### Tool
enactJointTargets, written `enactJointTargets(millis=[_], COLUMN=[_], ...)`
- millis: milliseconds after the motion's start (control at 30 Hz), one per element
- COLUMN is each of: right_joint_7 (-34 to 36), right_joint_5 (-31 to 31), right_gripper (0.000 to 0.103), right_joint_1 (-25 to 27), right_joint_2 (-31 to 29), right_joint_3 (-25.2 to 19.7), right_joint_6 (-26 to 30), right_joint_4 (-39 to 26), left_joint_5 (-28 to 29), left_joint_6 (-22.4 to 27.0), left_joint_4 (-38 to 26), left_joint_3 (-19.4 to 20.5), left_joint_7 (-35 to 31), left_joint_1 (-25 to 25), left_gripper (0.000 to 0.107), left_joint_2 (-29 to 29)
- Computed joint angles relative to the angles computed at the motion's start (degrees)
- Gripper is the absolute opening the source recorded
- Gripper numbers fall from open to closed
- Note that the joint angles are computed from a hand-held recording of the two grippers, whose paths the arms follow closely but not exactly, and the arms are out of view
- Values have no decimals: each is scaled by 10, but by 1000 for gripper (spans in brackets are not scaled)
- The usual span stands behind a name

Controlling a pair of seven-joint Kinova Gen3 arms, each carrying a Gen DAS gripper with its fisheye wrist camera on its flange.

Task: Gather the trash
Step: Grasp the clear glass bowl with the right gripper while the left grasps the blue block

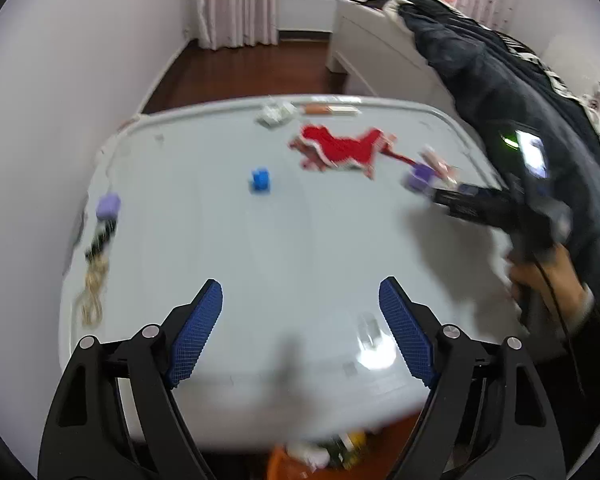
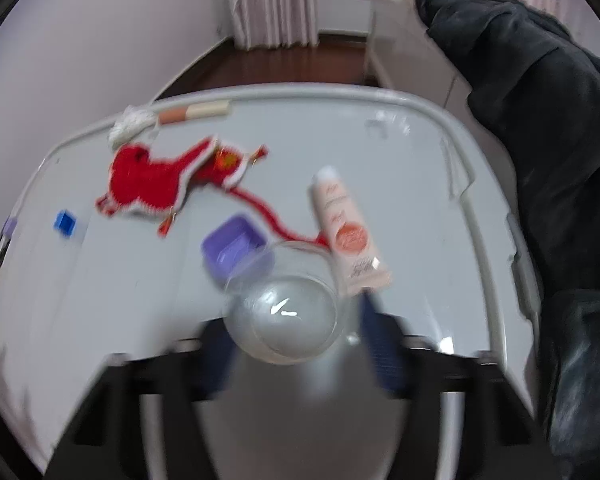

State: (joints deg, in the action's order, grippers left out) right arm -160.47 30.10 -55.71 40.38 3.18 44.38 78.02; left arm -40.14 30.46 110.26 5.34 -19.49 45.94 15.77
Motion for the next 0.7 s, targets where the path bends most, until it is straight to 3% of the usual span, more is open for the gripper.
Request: enactJointTargets(millis=[100, 267, 433, 500, 533, 567, 600, 700], right_joint_7=[-4, -57, -125, -133, -135, -135, -134, -136], right_joint_5=[-14, -16, 21, 32, 34, 36, 38, 47], right_gripper=[47, 47, 47, 47, 47, 47, 47, 47], right_joint_1=[1, -4, -32, -33, -31, -30, -28, -33], right_joint_2=[-12, -85, -125, -128, -128, -128, -125, -124], right_joint_3=[1, -9, 0, -3, -7, -9, -11, -12], right_joint_6=[-1, -71, -122, -122, -124, -124, -123, -115], right_joint_4=[5, 84, 140, 143, 143, 142, 137, 130], left_joint_5=[-33, 18, 39, 47, 50, 50, 44, 39], left_joint_6=[4, 8, 8, 3, -1, 2, 15, 30], left_joint_4=[-42, -122, -170, -181, -180, -183, -189, -184], left_joint_3=[-28, -51, -106, -116, -123, -125, -137, -141], left_joint_7=[14, -41, -42, -46, -46, -52, -50, -45], left_joint_1=[5, -28, -8, -8, -3, 1, 16, 29], left_gripper=[79, 79, 79, 65, 50, 25, 18, 18], left_joint_2=[55, 148, 201, 219, 218, 217, 222, 217])
